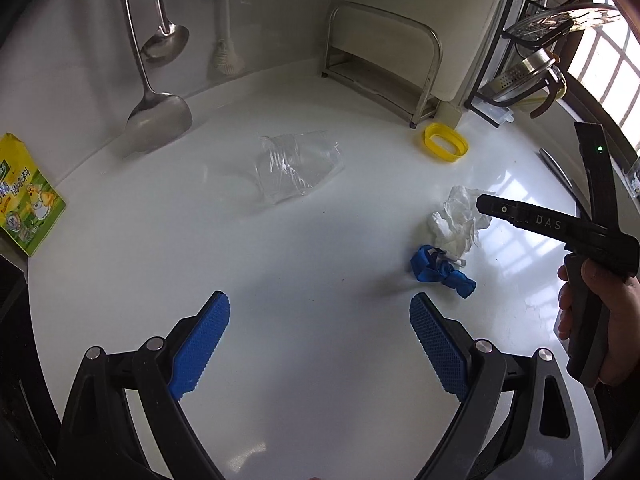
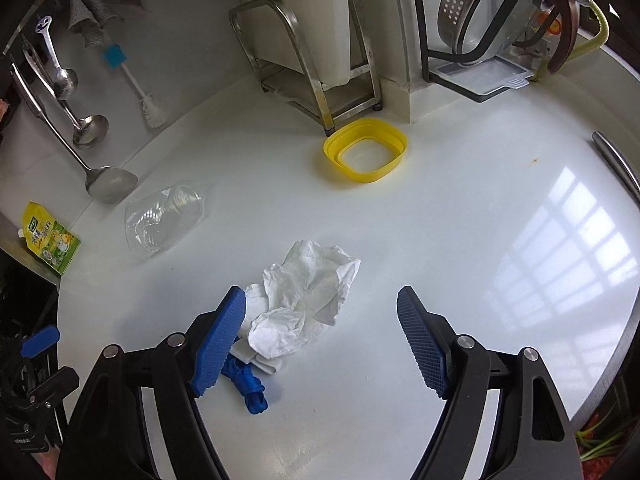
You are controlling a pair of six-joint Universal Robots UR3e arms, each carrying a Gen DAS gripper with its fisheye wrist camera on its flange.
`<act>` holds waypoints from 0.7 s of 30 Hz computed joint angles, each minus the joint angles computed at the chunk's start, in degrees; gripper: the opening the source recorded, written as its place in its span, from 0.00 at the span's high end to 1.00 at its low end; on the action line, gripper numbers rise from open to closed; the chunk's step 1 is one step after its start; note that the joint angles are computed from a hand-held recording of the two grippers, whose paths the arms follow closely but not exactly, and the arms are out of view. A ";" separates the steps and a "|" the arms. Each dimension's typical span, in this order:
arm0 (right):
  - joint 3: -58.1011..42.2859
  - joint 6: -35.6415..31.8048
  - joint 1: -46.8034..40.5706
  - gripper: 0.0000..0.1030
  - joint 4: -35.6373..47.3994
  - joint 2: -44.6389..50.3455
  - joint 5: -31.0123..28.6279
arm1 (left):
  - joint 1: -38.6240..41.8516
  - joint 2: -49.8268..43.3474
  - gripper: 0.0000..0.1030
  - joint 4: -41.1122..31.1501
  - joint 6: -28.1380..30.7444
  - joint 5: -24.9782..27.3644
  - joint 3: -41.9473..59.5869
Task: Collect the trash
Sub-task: 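Move right tool to the white tissue and grasp it, then grasp the clear plastic cup with the left tool while right holds tissue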
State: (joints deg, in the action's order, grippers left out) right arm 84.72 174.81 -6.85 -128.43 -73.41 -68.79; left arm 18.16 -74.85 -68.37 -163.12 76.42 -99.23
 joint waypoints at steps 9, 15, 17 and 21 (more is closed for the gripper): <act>-11.51 -4.97 2.34 0.98 7.35 10.33 1.64 | 4.58 0.84 0.13 -0.89 2.48 -1.02 -2.44; -6.65 -5.05 -1.16 0.98 5.28 5.38 6.42 | 5.03 -1.04 0.13 0.64 1.97 -1.53 -2.40; -5.08 -5.26 -2.13 0.98 5.15 3.37 7.67 | 4.14 -2.46 0.13 1.99 1.20 -1.40 -1.83; -2.41 -5.21 -4.62 0.98 4.72 -0.94 10.35 | 1.27 -7.29 0.13 5.73 -0.86 -0.78 0.75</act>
